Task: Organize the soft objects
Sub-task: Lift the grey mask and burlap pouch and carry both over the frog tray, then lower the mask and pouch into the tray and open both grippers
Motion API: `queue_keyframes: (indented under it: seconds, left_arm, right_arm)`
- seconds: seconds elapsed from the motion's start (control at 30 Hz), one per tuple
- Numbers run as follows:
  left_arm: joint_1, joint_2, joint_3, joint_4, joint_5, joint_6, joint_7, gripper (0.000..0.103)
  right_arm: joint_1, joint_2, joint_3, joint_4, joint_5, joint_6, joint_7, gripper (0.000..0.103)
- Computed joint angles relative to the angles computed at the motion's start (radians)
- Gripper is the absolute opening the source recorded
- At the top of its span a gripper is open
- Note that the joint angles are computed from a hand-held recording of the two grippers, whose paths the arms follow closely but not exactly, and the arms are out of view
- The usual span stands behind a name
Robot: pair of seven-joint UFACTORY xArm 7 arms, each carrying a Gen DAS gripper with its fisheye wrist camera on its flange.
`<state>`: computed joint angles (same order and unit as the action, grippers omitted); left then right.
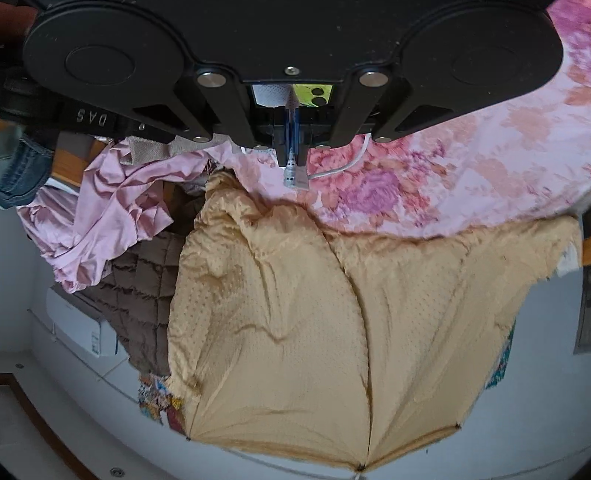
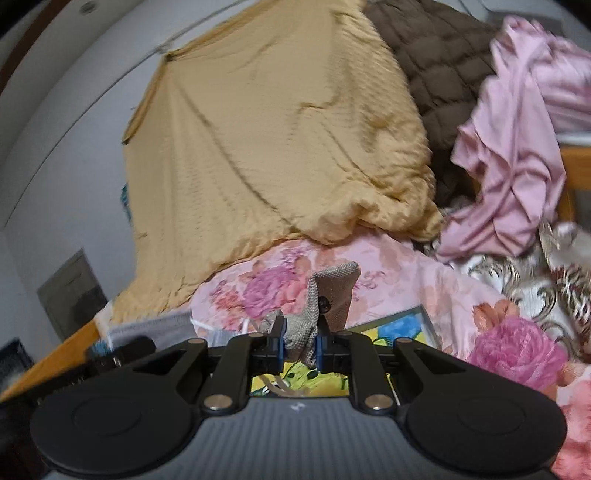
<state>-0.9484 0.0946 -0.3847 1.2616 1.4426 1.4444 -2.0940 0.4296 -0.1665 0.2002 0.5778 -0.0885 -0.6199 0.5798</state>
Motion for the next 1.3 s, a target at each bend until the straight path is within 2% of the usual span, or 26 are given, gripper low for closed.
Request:
queue_keyframes:
  seconds: [0.13, 0.33, 0.43, 0.53, 0.8, 0.9, 1.03, 1.1, 1.17, 1.3]
  left_arm:
    - [0.029, 0.055, 0.037, 0.041, -0.017, -0.060, -0.020, 0.001]
    - [0.043, 0.105, 0.082, 0.074, -0.084, -0.131, -0.003, 0.001]
    - [0.048, 0.112, 0.096, 0.070, -0.121, -0.164, 0.004, 0.001]
    - [0.046, 0.116, 0.103, 0.066, -0.146, -0.169, 0.009, 0.001]
    - [0.059, 0.107, 0.110, 0.054, -0.231, -0.186, 0.016, 0.002]
    - [0.063, 0.106, 0.109, 0.051, -0.261, -0.183, 0.029, 0.005]
    - [0.056, 0.111, 0.105, 0.059, -0.310, -0.152, 0.033, 0.011]
    - [0.053, 0.108, 0.104, 0.057, -0.326, -0.143, 0.024, 0.013]
    - [0.051, 0.105, 0.102, 0.056, -0.339, -0.135, 0.021, 0.014]
    - [0.054, 0.090, 0.097, 0.052, -0.381, -0.119, 0.042, 0.025]
  right_arm:
    - [-0.010, 0.092, -0.011, 0.056, -0.010, -0.010, 0.027, 0.016]
    - [-0.014, 0.159, 0.002, 0.105, -0.010, 0.060, 0.014, 0.016]
    - [-0.026, 0.180, -0.004, 0.117, -0.074, 0.085, 0.079, 0.017]
    - [-0.038, 0.185, -0.005, 0.118, -0.118, 0.105, 0.139, 0.017]
    - [-0.034, 0.175, 0.002, 0.114, -0.089, 0.154, 0.122, 0.020]
    - [-0.028, 0.170, 0.005, 0.121, -0.069, 0.188, 0.098, 0.025]
    - [-0.007, 0.158, 0.019, 0.116, 0.034, 0.227, -0.016, 0.033]
    - [-0.002, 0.151, 0.019, 0.112, 0.039, 0.240, -0.023, 0.037]
    - [0.002, 0.139, 0.023, 0.107, 0.059, 0.265, -0.042, 0.046]
    - [0.016, 0.106, 0.020, 0.093, 0.065, 0.312, -0.036, 0.052]
